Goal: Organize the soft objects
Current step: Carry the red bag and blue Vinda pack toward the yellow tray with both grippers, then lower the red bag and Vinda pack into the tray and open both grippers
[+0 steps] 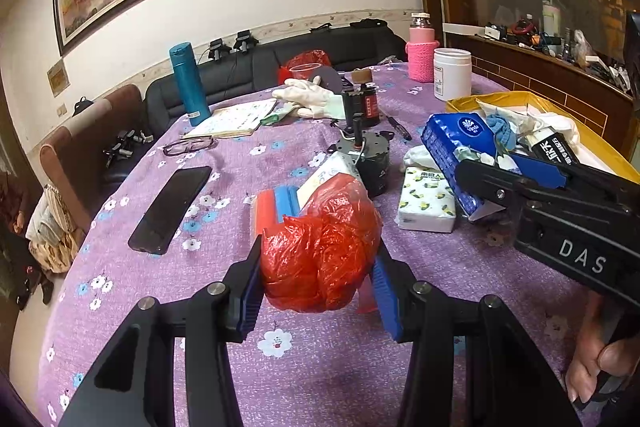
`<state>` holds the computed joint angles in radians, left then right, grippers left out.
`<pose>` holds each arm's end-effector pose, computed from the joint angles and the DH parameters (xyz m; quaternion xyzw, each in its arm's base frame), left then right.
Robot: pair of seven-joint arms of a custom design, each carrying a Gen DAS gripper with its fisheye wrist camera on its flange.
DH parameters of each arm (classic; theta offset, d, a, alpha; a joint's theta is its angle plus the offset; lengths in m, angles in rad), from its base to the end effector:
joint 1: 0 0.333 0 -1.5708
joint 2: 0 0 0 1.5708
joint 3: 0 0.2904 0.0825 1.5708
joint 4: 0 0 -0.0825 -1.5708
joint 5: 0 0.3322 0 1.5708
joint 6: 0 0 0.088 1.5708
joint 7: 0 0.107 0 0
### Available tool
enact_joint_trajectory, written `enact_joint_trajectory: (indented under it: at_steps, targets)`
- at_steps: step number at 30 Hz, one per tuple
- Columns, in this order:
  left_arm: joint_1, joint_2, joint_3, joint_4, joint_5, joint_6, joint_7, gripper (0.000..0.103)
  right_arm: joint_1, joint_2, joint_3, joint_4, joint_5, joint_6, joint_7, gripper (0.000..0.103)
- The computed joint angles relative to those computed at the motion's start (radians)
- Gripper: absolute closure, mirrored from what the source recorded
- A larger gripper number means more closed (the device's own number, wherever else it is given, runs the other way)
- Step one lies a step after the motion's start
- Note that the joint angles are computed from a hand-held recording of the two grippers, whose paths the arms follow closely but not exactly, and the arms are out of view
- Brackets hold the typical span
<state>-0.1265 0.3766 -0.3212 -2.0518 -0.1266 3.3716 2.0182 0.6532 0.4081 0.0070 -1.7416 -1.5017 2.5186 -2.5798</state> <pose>0.5548 -0.2292 0.3918 -0.3840 0.7995 -0.3676 0.2794 0.4926 0.3932 0.3790 -0.5061 0.6955 -0.3258 0.3925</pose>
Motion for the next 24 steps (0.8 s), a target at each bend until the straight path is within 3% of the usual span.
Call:
enact_joint_trajectory:
  at_steps: [13, 19, 24]
  targets:
    - [-0.067, -0.024, 0.049, -0.024, -0.014, 0.009, 0.016, 0.056, -0.021, -0.079, 0.026, -0.105, -0.076, -0.028, 0.121, 0.050]
    - [0.111, -0.027, -0.136, -0.030, 0.047, -0.031, -0.008, 0.056, -0.041, -0.179, 0.054, -0.222, -0.123, -0.096, 0.216, 0.050]
    - [0.280, -0.005, -0.334, -0.012, 0.053, -0.108, 0.017, 0.056, -0.072, -0.309, 0.102, -0.388, -0.108, -0.223, 0.301, 0.050]
